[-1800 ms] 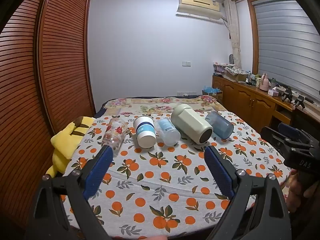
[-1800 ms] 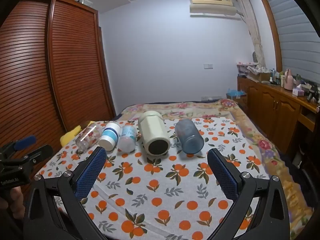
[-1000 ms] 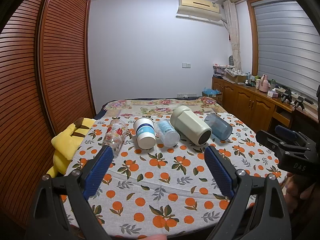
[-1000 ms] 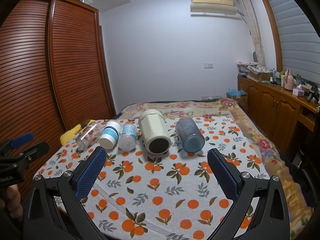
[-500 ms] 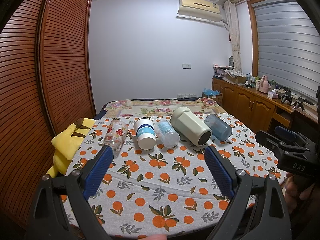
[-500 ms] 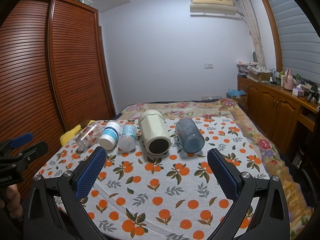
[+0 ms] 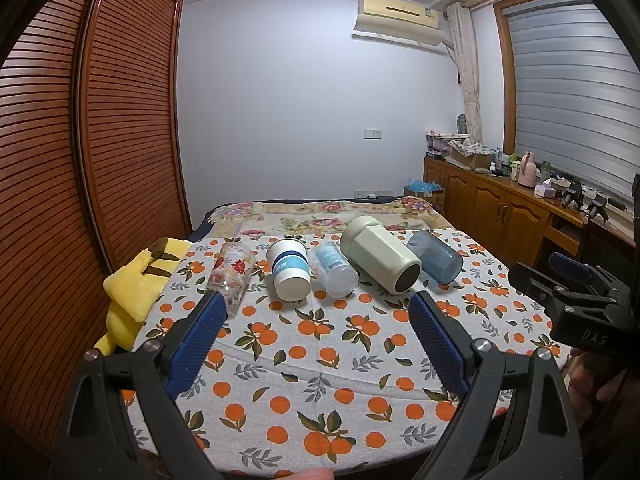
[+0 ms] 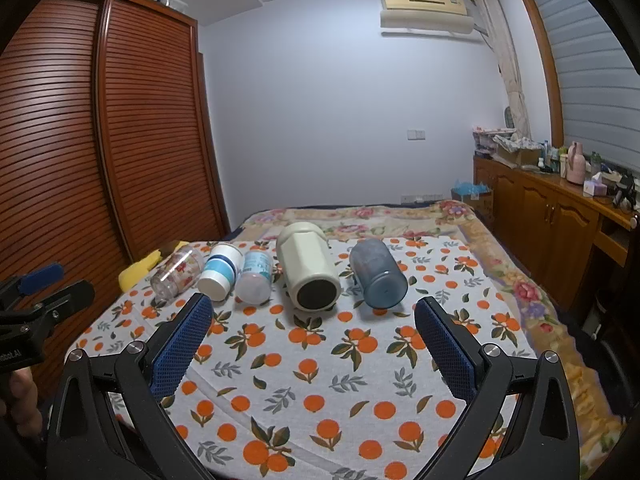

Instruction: Flip cup upright

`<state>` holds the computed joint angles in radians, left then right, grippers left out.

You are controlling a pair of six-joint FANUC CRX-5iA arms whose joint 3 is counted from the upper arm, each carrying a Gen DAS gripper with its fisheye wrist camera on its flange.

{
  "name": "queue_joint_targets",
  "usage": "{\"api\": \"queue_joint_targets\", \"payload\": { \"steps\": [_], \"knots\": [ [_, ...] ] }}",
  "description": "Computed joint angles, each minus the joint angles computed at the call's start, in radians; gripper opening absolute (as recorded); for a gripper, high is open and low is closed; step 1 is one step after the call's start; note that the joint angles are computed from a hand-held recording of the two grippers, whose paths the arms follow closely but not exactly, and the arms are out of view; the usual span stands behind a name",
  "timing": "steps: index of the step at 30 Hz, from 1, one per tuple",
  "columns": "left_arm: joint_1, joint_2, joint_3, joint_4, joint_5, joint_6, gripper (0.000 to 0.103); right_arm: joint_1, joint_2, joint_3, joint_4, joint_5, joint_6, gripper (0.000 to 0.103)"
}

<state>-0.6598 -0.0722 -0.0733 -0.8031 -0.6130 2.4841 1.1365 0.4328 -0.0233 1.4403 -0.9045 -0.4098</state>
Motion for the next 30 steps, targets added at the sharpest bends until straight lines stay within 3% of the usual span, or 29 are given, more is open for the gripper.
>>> {"api": "queue_joint_targets", "payload": {
  "steps": [4,30],
  "knots": [
    [-0.016,-0.010,0.020,0.010,-0.030,-0.016,0.093,-0.001,0.000,-0.001,0.002,0.001,-0.001,0.103],
    [-0.024,-0.015,0.025,0.016,-0.039,-0.023,0.093,0.000,-0.004,-0.004,0.000,0.005,-0.001,0.103]
  ]
}}
